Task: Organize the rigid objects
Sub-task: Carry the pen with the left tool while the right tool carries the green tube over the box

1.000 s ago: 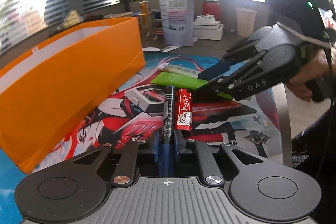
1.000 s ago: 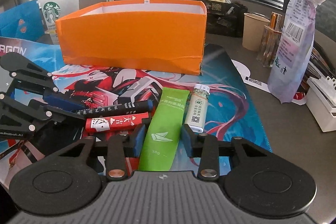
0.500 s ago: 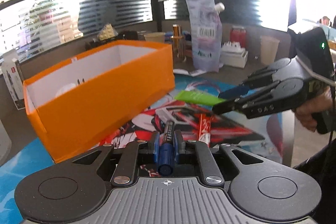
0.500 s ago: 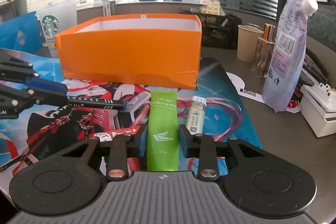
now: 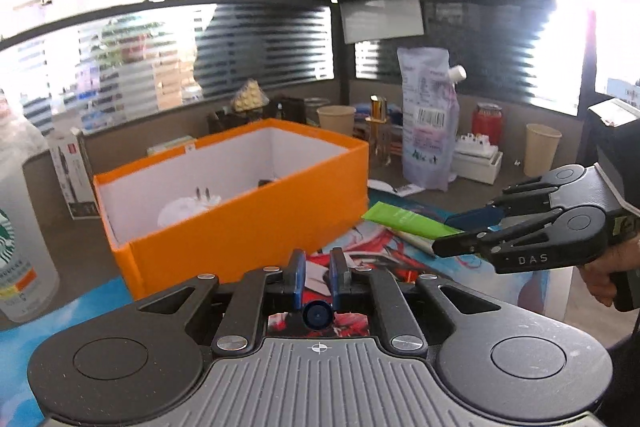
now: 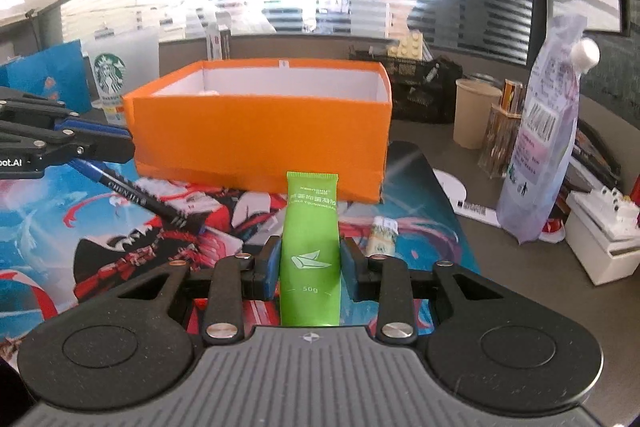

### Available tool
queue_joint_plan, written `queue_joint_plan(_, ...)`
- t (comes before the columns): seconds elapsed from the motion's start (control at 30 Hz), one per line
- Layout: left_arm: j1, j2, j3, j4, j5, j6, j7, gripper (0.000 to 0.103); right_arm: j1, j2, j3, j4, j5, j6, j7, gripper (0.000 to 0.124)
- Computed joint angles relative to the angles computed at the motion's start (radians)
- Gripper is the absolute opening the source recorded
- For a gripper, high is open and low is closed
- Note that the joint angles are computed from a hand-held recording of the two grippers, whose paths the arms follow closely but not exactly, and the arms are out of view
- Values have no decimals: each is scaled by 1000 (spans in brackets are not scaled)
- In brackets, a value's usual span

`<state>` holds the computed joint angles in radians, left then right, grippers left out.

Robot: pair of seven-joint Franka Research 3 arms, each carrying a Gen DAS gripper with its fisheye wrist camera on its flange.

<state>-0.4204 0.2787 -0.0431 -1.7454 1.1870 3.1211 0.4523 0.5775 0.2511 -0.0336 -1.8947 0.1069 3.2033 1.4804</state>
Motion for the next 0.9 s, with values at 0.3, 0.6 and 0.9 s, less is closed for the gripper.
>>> queue_joint_plan(0.3, -2, -3, -24, -4, 0, -78, 38, 11, -81, 0, 110, 14, 63, 6, -84, 29)
queue_joint_plan(0.6, 67, 14, -105, -118, -284, -98, 246, 12, -71, 15, 108, 27, 86, -13, -102, 29)
queue_joint_plan(0.9, 12, 31, -67, -91, -290, -139, 300, 11, -57, 24, 88, 36, 83, -12, -89, 29)
